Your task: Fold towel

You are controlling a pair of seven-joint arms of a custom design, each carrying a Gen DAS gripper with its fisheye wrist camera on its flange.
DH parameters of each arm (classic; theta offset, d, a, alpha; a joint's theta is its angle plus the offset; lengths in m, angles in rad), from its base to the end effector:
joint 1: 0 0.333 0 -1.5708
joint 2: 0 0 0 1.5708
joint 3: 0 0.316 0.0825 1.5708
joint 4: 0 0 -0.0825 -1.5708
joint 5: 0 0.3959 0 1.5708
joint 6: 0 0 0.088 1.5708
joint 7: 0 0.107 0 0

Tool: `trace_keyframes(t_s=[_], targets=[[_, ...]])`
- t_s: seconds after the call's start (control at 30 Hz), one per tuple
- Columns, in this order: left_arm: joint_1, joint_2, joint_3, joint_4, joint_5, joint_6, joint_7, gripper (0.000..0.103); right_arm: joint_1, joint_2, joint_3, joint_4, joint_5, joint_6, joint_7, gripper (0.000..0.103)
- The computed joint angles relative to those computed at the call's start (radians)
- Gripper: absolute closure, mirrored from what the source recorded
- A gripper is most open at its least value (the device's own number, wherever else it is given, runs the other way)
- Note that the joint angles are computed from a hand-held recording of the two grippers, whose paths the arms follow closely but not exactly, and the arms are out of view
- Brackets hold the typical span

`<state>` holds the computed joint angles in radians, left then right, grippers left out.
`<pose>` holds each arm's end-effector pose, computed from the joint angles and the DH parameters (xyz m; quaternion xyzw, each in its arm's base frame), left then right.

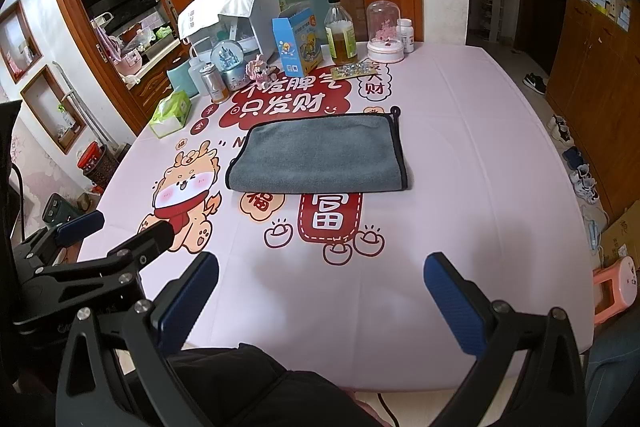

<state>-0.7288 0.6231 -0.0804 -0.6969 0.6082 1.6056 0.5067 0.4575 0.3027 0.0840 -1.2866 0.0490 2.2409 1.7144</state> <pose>0.5606 -0.4640 0.6578 -0.7785 0.5475 -0.1738 0.2532 0.6088 0.3553 0.6542 -0.7806 0.5355 -0.1063 0.3042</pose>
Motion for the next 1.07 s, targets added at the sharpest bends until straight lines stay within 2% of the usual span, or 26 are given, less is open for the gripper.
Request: trace_keyframes(t_s=[0.5,0.57,0.67,0.77,0.87,1.0,1.07], targets=[[-0.005,0.021,0.007,0.036,-0.003,-0.013,0.010,0.003,-0.001,0.002,0.000,0.004,0.002,-0.002,-0.002,0.000],[-0.003,0.003,0.006,0.006,-0.003,-0.005,0.003,0.003,-0.002,0.002,0.000,0.003,0.003,-0.002,-0.003,0.000],[-0.006,0.025,0.009,0.044,-0.004,-0.017,0.013,0.003,-0.002,0.002,0.000,0.004,0.004,-0.003,-0.003,0.000],[-0.004,0.005,0.009,0.011,-0.006,-0.006,0.007,0.003,-0.002,0.003,0.000,0.005,0.005,-0.004,-0.003,0.000],[-0.007,0.028,0.010,0.049,-0.004,-0.018,0.015,0.003,-0.003,0.002,0.000,0.004,0.006,-0.003,-0.004,0.000],[-0.006,0.018,0.011,0.033,-0.004,-0.014,0.014,0.003,-0.001,-0.007,0.003,-0.018,0.009,0.015,-0.007,0.000],[0.000,-0.021,0.007,-0.030,0.000,0.007,0.001,0.003,-0.001,-0.014,0.005,-0.031,0.012,0.023,-0.008,0.000]])
